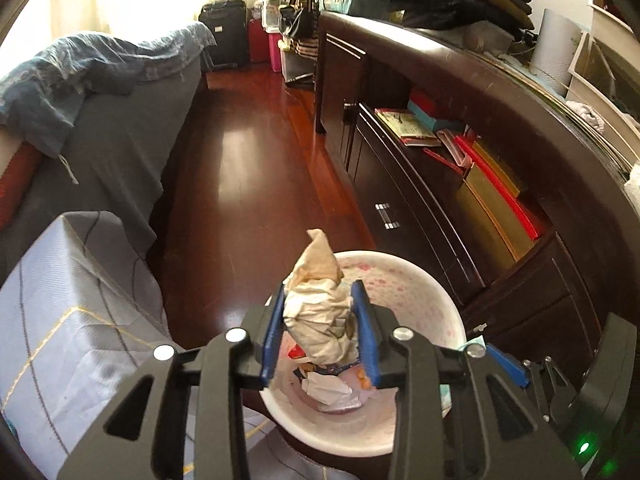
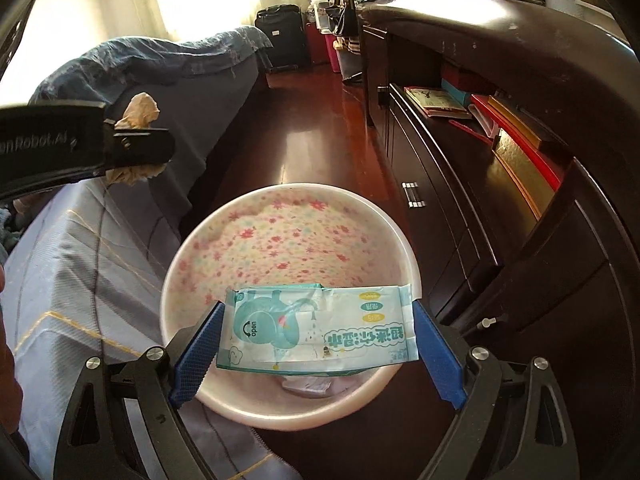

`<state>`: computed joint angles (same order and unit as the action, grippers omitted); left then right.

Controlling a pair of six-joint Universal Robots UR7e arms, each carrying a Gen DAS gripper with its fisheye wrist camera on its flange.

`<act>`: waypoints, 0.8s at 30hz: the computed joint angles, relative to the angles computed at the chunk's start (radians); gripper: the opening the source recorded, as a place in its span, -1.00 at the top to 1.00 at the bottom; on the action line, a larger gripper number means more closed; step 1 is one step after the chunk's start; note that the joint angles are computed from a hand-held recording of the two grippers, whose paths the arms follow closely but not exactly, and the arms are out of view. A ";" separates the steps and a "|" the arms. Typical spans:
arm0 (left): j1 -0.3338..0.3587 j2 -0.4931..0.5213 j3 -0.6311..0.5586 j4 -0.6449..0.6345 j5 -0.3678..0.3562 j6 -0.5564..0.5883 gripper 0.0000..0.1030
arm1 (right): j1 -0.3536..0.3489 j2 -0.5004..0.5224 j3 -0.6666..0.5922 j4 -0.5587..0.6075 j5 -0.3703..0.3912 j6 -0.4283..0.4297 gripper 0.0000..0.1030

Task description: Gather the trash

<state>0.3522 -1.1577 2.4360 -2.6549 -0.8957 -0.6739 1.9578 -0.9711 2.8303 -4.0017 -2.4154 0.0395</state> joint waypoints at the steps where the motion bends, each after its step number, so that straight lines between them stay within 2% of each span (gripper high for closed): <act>1: 0.007 0.007 -0.002 -0.010 -0.003 0.003 0.15 | 0.005 0.008 -0.006 -0.001 -0.011 -0.003 -0.82; 8: 0.021 -0.005 0.008 -0.059 -0.002 0.008 -0.17 | 0.005 0.042 -0.020 -0.032 -0.028 -0.022 -0.86; 12: 0.014 -0.027 0.009 -0.061 0.018 0.005 -0.45 | 0.005 0.037 -0.017 -0.026 -0.028 -0.012 -0.86; 19: -0.016 -0.103 0.027 -0.005 0.042 -0.032 -0.45 | 0.046 -0.012 -0.018 0.063 -0.045 0.040 -0.86; 24: -0.060 -0.240 0.055 0.150 0.098 -0.121 -0.47 | 0.124 -0.094 -0.035 0.245 -0.066 0.133 -0.86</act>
<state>0.2925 -1.3977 2.4908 -2.5054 -0.7973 -0.7948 2.0816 -1.0652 2.7953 -3.7567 -2.4818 0.1728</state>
